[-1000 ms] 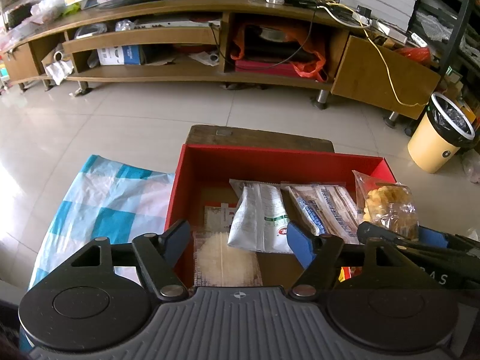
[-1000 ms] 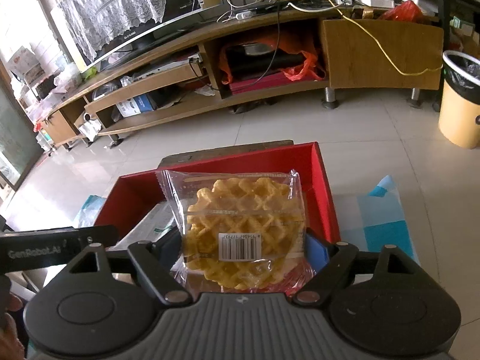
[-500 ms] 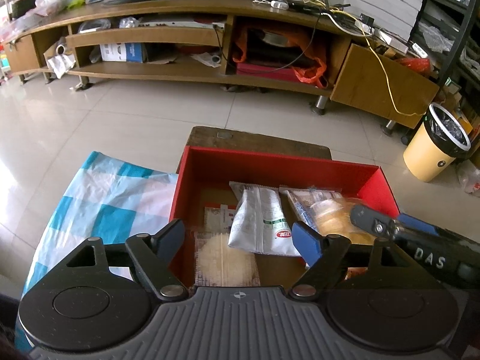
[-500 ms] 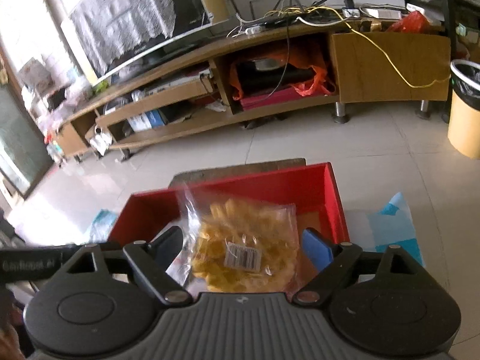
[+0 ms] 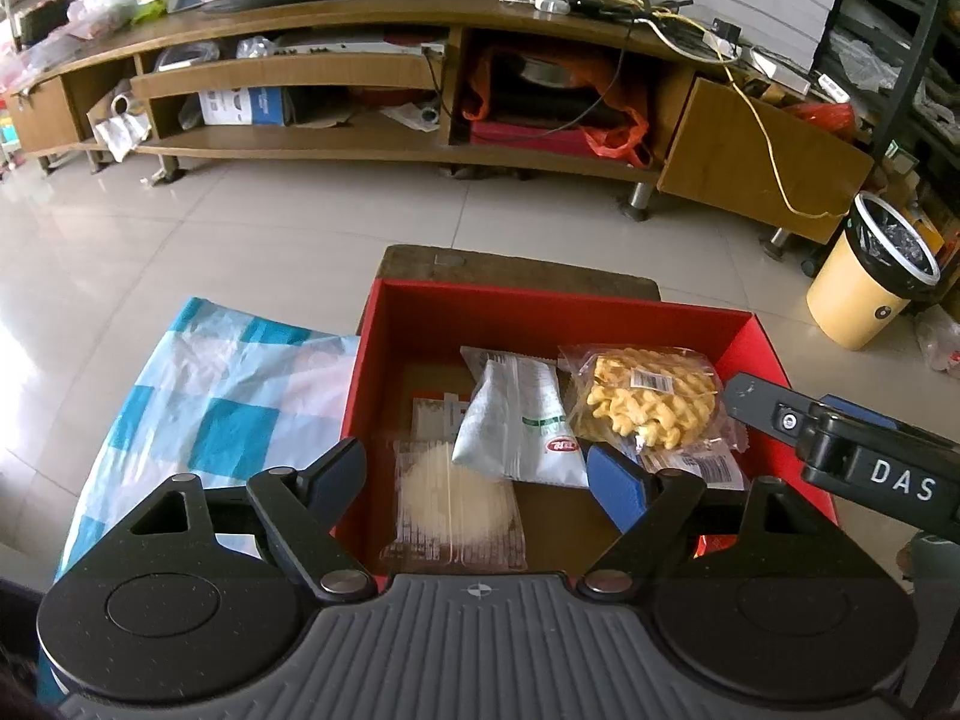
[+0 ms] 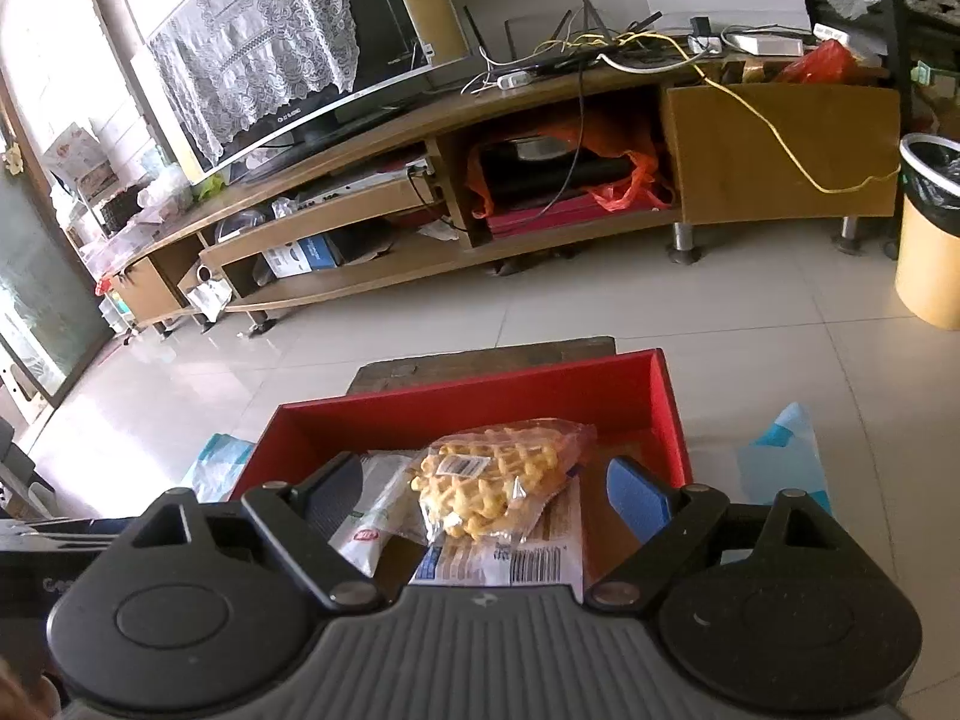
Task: Organize snacks
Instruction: 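Lower both packs into the red box and open both grippers, then withdraw both grippers from the box toward the remaining snacks on the cloth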
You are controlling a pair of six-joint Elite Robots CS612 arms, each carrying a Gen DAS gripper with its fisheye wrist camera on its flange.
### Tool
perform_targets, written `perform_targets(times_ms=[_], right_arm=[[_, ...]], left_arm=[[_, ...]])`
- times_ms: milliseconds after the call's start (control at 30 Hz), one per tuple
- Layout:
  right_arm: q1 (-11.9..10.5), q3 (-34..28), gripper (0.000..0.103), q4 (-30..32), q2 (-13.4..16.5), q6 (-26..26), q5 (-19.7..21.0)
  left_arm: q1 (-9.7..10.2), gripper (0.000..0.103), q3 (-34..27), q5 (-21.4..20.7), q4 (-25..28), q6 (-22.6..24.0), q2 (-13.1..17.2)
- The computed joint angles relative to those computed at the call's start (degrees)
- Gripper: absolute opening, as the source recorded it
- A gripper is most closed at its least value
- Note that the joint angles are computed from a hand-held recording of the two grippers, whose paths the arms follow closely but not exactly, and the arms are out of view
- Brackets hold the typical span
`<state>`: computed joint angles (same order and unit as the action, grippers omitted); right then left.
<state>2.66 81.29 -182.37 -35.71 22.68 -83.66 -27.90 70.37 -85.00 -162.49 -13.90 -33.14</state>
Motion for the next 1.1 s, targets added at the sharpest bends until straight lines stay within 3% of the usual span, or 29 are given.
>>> perform_targets(times_ms=[433, 1100], right_arm=[[0.58, 6.88, 0.086, -2.33, -4.21, -0.95, 0.73], [1.90, 15.22, 0.086, -3.30, -8.69, -1.87, 4.14]], left_arm=[[-1.24, 0.086, 6.53, 3.72, -4.64, 2.93, -3.33], [-1.24, 0.089, 14.68, 2.62, -7.03, 1.83, -7.56]])
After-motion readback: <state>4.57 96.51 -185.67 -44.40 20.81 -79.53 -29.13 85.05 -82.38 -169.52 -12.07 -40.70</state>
